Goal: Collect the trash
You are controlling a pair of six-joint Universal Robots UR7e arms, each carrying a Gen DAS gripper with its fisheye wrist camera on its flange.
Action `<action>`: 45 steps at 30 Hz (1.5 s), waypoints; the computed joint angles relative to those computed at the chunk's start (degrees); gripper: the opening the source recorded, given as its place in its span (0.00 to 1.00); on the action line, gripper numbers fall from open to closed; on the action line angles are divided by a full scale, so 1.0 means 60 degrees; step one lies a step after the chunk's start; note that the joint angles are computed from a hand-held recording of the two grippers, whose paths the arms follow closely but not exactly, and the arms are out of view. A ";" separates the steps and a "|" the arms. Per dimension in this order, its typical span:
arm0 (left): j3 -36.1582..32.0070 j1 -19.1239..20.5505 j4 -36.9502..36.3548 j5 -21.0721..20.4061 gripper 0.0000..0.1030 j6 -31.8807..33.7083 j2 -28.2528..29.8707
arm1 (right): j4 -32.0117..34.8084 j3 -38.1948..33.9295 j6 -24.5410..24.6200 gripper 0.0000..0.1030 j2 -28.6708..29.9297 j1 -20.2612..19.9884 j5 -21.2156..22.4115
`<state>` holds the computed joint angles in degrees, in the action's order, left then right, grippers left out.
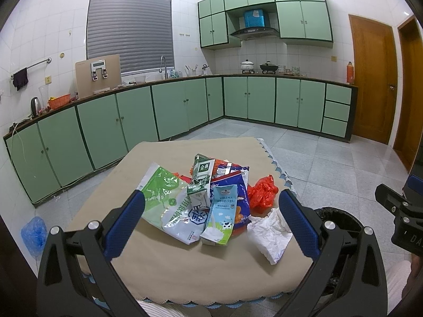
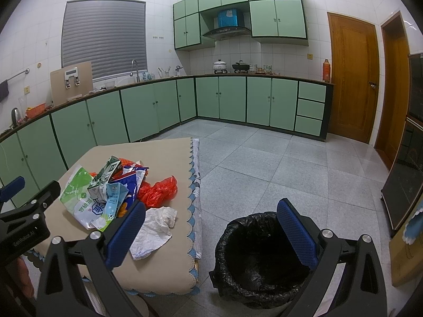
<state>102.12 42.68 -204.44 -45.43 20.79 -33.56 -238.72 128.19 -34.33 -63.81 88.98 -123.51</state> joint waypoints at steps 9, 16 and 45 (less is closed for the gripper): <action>-0.0030 0.0005 0.0025 0.0009 0.95 0.0034 -0.0007 | -0.0020 -0.0012 -0.0007 0.94 0.0018 -0.0024 0.0016; -0.0035 0.0008 0.0041 0.0019 0.95 0.0037 -0.0008 | -0.0035 -0.0014 0.0000 0.94 0.0033 -0.0045 0.0022; -0.0167 0.0144 0.0235 0.0013 0.95 -0.0079 0.0065 | 0.0050 0.0000 0.0028 0.94 -0.0017 -0.0200 0.0172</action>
<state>101.11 43.54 -203.03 -45.35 20.32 -33.17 -238.42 128.19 -34.16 -63.92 87.78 -122.48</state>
